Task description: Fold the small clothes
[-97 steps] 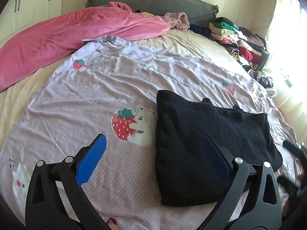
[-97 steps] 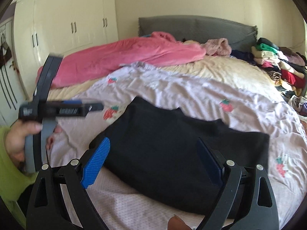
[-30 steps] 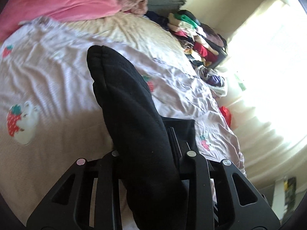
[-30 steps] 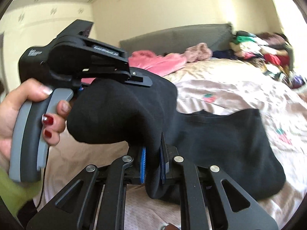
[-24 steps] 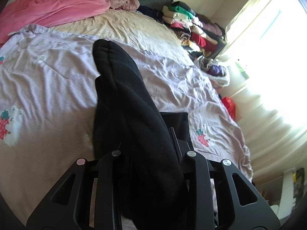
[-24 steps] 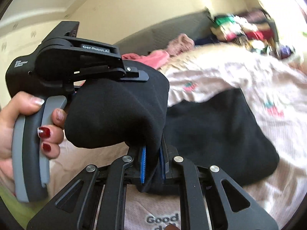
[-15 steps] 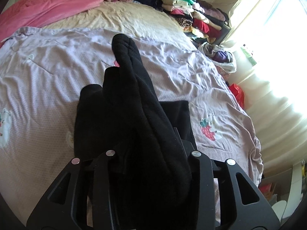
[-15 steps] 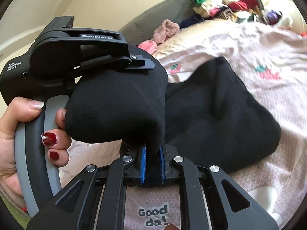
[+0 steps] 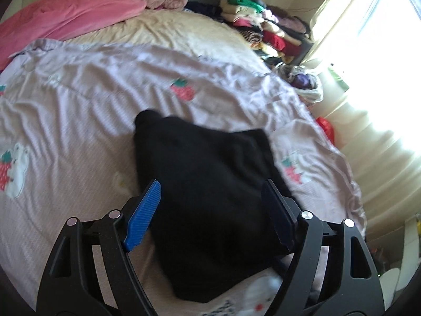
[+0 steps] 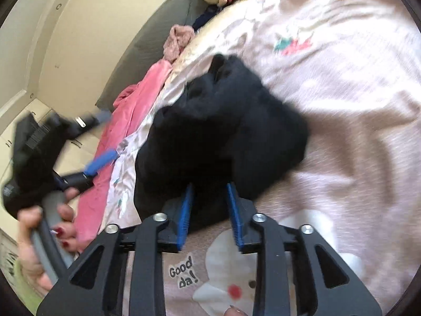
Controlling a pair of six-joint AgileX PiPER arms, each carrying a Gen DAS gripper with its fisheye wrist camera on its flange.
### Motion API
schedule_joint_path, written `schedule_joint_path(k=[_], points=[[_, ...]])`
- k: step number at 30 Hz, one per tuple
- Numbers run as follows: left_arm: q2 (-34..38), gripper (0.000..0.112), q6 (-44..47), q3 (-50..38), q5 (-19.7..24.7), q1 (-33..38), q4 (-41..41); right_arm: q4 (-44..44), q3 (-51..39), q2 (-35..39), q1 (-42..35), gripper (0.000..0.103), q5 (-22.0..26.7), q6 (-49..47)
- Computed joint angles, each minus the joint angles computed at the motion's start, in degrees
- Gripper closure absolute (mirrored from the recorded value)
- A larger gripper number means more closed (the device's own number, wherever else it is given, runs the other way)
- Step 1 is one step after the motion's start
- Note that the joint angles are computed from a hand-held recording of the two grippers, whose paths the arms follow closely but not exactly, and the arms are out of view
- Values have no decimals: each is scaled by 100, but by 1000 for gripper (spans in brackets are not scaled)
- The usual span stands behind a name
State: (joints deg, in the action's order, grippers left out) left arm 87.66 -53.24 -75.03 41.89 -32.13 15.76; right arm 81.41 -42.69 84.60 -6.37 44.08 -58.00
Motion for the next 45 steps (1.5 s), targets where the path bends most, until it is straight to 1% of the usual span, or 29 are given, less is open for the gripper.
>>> schedule_joint_path(k=[1,3,5,7,9,11,13,14,16,18,20,21,22,23,24,26,27,30,31,32,33,34,37,39,41,42,43,45], points=[[-27,42,-30,102,0,-3,59,-38,45,-138,-87,57,45,14],[-55,42,-15,306,-51,22,66,-94,118,-384,-158,54,-19,0],[-65,42,-23,449,-52,-34,136,-98,67,-474,-281,50,-5,-81],[-34,41,45,530,-41,-89,136,-169,-131,-421,-350,39,30,-82],[14,41,130,584,-71,-119,72,-267,-440,-232,-459,36,303,-64],[72,41,91,641,-81,-197,153,-445,-842,88,-436,30,503,125],[83,41,35,708,-123,-251,197,-646,-1243,413,-370,21,595,329],[83,41,2,740,-145,-269,222,-894,-1594,660,-269,20,638,581],[48,41,-77,817,-191,-303,273,-1366,-2183,1103,-86,20,673,1034],[31,41,-115,834,-190,-335,306,-1765,-2605,1388,63,20,728,1425],[23,41,-166,817,-115,-418,432,-1868,-2809,1567,156,20,768,1537],[24,41,-193,806,-91,-450,479,-1903,-2743,1495,184,23,776,1547],[21,41,-189,791,-65,-472,495,-1913,-2753,1492,250,43,756,1469],[17,41,-162,779,-51,-477,469,-2065,-2819,1505,356,60,674,1458],[11,41,-145,773,-54,-477,446,-2214,-2860,1479,417,74,635,1472],[-5,41,-112,742,-7,-491,419,-2302,-2845,1343,527,77,511,1234],[-27,41,-107,742,-3,-499,422,-2137,-2809,1268,470,79,588,971],[-137,39,116,794,-170,-448,185,-1538,-2789,1275,47,80,1043,499],[-129,38,210,780,-191,-433,84,-1532,-2793,1320,-26,80,1040,472],[-88,38,302,749,-181,-424,-3,-1632,-2774,1356,-54,80,919,532],[-17,38,372,704,-141,-427,-70,-1874,-2783,1483,-68,80,761,761],[41,38,392,682,-120,-441,-93,-1998,-2820,1610,-101,79,762,903],[131,38,427,701,-171,-468,-147,-1782,-2662,1821,-293,76,878,813],[151,38,391,735,-219,-485,-129,-1830,-2576,1704,-260,74,741,754],[161,38,352,743,-210,-489,-124,-2032,-2526,1570,-147,68,546,795],[162,38,351,745,-198,-487,-121,-2159,-2538,1529,-93,62,520,839],[159,38,358,757,-192,-489,-110,-2347,-2527,1444,-49,52,410,1018],[148,38,389,807,-233,-470,-127,-2386,-2457,1252,-63,50,267,1075]])
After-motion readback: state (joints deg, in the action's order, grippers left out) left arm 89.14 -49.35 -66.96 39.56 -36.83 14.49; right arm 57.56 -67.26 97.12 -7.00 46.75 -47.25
